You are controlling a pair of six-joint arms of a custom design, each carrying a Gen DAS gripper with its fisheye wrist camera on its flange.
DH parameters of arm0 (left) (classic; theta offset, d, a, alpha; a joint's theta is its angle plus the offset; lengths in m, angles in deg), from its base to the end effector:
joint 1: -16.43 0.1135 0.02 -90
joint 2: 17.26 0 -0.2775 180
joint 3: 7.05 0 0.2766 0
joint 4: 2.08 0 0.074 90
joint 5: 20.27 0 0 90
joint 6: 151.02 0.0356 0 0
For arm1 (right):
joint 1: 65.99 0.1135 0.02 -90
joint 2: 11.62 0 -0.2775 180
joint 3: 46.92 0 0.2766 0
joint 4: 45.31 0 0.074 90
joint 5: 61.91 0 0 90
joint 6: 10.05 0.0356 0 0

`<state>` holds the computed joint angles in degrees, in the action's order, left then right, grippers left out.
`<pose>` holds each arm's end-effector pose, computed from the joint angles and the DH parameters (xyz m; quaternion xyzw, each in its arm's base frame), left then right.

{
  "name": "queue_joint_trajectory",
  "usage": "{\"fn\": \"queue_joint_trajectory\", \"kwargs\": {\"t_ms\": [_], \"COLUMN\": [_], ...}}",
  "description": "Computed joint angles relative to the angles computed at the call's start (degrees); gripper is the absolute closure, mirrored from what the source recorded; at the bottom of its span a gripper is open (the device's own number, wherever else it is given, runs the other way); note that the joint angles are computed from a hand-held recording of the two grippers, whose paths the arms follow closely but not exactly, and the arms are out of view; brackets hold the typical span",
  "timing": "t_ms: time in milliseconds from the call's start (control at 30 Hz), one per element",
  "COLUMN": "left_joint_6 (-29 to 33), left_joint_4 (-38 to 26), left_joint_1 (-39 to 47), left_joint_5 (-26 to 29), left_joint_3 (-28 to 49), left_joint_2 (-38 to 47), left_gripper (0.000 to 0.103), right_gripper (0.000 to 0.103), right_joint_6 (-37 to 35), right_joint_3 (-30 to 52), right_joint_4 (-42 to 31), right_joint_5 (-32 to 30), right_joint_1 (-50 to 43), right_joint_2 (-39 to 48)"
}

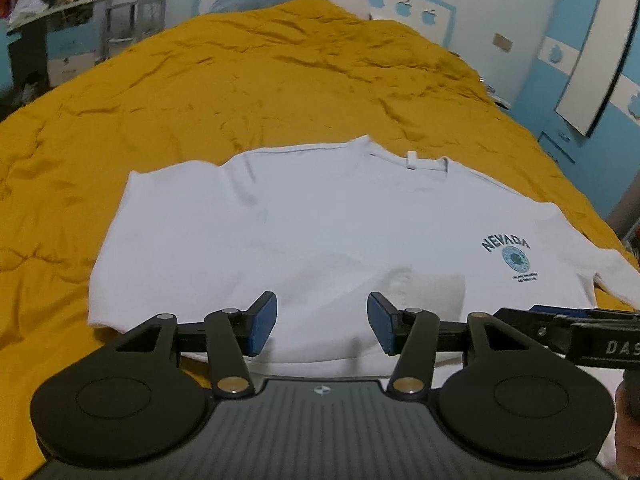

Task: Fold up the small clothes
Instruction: 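Fold the held sleeve across the sweatshirt body and release with the left gripper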

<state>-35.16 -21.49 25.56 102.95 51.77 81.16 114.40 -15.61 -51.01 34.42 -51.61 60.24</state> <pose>0.3261 0.0327 0.1227 0.2099 0.9025 -0.1858 0.3270 0.2135 0.0507 0.1184 0.1817 0.9088 0.1071 0.3599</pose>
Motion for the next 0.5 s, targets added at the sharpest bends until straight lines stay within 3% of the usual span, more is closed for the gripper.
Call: {"fn": "queue_joint_trajectory", "kwargs": {"t_ms": [267, 400, 500], "left_joint_6": [-0.7, 1.1, 1.7], "left_joint_4": [1.6, 2.0, 2.7], "left_joint_1": [-1.0, -1.5, -1.7], "left_joint_5": [-1.2, -2.2, -2.7], "left_joint_3": [1.5, 1.2, 1.0], "left_joint_2": [4.1, 5.4, 6.2], "left_gripper": [0.042, 0.042, 0.042], "right_gripper": [0.036, 0.076, 0.087], "right_joint_6": [0.1, -0.2, -0.8], "right_joint_3": [6.0, 5.9, 4.2], "right_joint_4": [0.7, 2.6, 3.1], "right_joint_5": [1.2, -0.9, -3.2], "right_joint_1": [1.3, 1.1, 0.6], "right_joint_2": [10.2, 14.6, 14.9]}}
